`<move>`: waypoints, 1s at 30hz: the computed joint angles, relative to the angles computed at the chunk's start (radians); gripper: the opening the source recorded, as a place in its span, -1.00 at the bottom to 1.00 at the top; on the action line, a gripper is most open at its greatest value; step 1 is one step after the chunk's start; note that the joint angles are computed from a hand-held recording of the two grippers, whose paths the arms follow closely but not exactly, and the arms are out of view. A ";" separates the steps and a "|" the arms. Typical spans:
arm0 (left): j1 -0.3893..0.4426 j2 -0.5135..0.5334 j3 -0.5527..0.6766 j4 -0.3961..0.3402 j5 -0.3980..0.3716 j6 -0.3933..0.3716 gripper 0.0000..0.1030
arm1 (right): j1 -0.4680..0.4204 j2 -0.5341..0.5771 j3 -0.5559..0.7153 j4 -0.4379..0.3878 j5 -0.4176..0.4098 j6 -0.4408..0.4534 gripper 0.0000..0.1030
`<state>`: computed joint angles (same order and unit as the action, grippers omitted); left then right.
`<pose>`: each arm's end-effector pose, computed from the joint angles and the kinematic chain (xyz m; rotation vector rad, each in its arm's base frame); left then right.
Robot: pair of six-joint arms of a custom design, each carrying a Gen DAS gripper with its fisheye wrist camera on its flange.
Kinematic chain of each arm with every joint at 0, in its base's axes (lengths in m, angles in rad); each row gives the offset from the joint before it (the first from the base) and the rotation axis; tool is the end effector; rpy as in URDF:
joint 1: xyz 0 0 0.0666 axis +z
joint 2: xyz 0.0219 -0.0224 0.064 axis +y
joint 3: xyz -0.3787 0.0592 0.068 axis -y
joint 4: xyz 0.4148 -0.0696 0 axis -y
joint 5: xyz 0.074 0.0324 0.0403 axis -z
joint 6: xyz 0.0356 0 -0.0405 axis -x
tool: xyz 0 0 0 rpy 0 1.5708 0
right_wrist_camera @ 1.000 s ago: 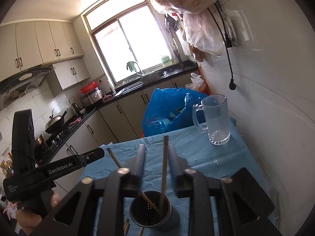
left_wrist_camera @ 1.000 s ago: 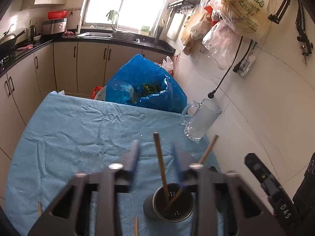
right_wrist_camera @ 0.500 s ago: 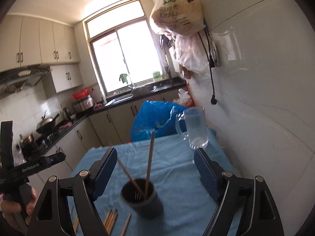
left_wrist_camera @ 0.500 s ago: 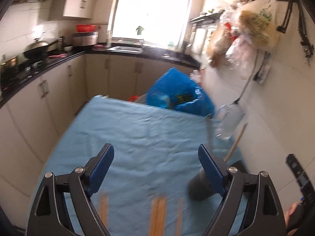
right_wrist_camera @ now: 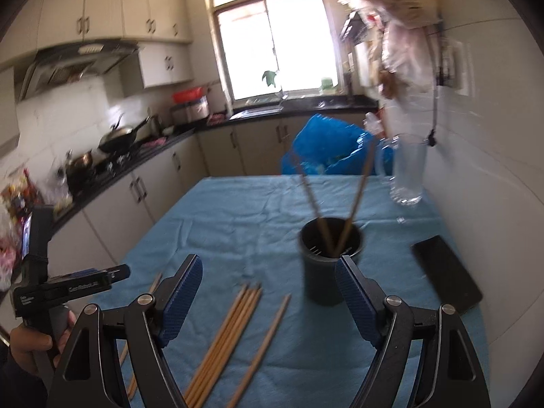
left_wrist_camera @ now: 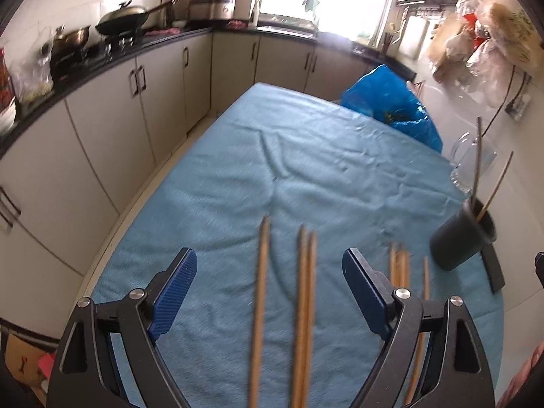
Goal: Organize utensils
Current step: 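Move the right gripper back to the chopsticks and close on one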
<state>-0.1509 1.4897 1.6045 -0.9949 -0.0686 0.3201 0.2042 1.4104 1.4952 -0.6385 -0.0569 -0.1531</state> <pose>0.5348 -0.0793 0.4765 -0.2373 2.4405 -0.1240 0.5235 0.1101 0.4927 -0.0884 2.1337 0.2713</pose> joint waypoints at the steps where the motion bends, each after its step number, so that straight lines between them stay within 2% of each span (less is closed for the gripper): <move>1: 0.007 -0.009 -0.017 0.005 0.004 0.001 0.68 | 0.010 0.011 0.009 -0.018 -0.004 0.002 0.64; 4: 0.024 -0.015 -0.040 0.002 0.021 0.000 0.68 | 0.031 0.057 0.050 -0.077 -0.021 -0.001 0.64; 11: 0.043 -0.016 -0.052 -0.004 0.039 -0.010 0.68 | 0.063 0.246 0.260 -0.313 -0.094 -0.014 0.58; 13: 0.046 -0.012 -0.048 -0.017 0.051 -0.021 0.68 | 0.069 0.304 0.329 -0.382 -0.102 -0.022 0.21; 14: 0.048 -0.006 -0.042 -0.028 0.061 -0.032 0.68 | 0.070 0.340 0.373 -0.419 -0.112 -0.026 0.13; 16: 0.049 0.006 -0.029 -0.047 0.070 -0.041 0.68 | 0.071 0.425 0.478 -0.508 -0.121 -0.035 -0.32; 18: 0.052 0.009 -0.027 -0.054 0.077 -0.049 0.68 | 0.069 0.489 0.558 -0.570 -0.131 -0.048 -0.35; 19: 0.054 0.009 -0.028 -0.055 0.077 -0.050 0.68 | 0.067 0.524 0.601 -0.593 -0.134 -0.053 -0.44; 22: 0.065 0.009 -0.030 -0.056 0.095 -0.048 0.68 | 0.059 0.613 0.713 -0.666 -0.112 -0.075 -0.48; 30: 0.079 0.017 -0.025 -0.056 0.109 -0.050 0.68 | 0.051 0.763 0.914 -0.785 -0.073 -0.070 -0.51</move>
<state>-0.0717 1.5063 1.5799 -1.0509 0.0408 0.2706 0.2556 2.1738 2.4094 -1.4234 -0.1295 -0.2228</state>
